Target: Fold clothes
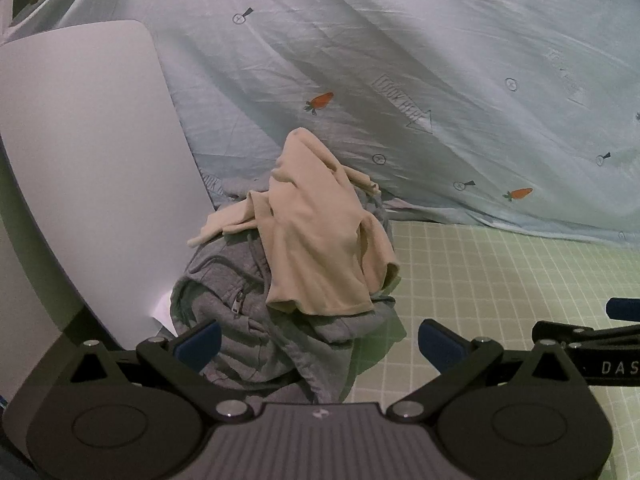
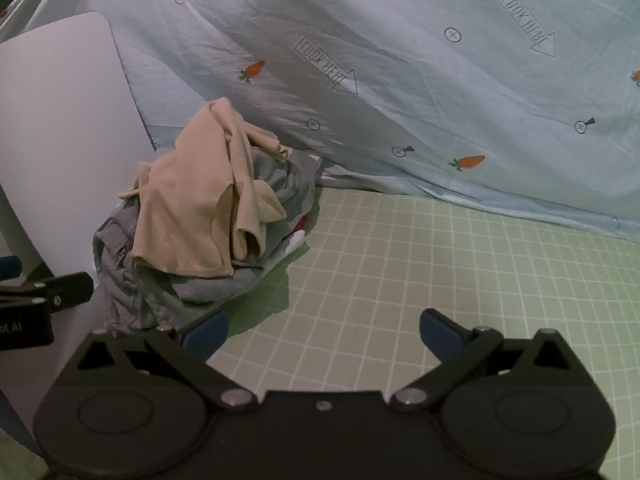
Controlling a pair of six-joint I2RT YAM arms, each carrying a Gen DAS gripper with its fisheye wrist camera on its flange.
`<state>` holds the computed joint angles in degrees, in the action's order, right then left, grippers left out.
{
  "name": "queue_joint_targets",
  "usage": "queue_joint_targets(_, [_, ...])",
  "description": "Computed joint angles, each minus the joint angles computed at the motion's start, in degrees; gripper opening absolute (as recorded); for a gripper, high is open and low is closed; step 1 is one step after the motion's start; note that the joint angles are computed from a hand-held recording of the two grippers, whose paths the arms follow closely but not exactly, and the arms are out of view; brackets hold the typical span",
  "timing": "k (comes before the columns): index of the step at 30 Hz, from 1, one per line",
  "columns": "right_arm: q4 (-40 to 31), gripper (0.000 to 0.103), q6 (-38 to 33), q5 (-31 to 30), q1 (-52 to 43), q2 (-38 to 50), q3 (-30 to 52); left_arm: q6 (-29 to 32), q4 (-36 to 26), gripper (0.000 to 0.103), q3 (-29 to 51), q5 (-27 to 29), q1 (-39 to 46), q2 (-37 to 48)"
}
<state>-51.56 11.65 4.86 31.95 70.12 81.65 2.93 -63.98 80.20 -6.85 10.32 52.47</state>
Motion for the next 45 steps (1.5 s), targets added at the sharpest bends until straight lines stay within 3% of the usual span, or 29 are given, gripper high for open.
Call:
queue_joint_targets(22, [-2.31,0.103,-1.08,-1.82,-0.67,-3.53,-0.44,-4.52,-3.98,0.103,0.76,-7.34,-7.52,-2.90])
queue_joint_targets(34, [-2.40,0.103,-0.87,-1.02,-0.01,-4.54,-1.03,-5.21,-5.63,0.103,1.23,-7.60,-8.01,-3.55])
queue_joint_targets(43, [-2.43,0.103,-0.79,-0.99,-0.10,-4.45,-1.18,-1.92,-5.95,0.103,0.96,-2.30,-1.61,-4.63])
queue_joint_targets(45, [-2.36,0.103,-0.78,-1.01,-0.24,-4.45,-1.27,-5.72,-6.31,0.103,1.34,-7.42,-7.76,-3.70])
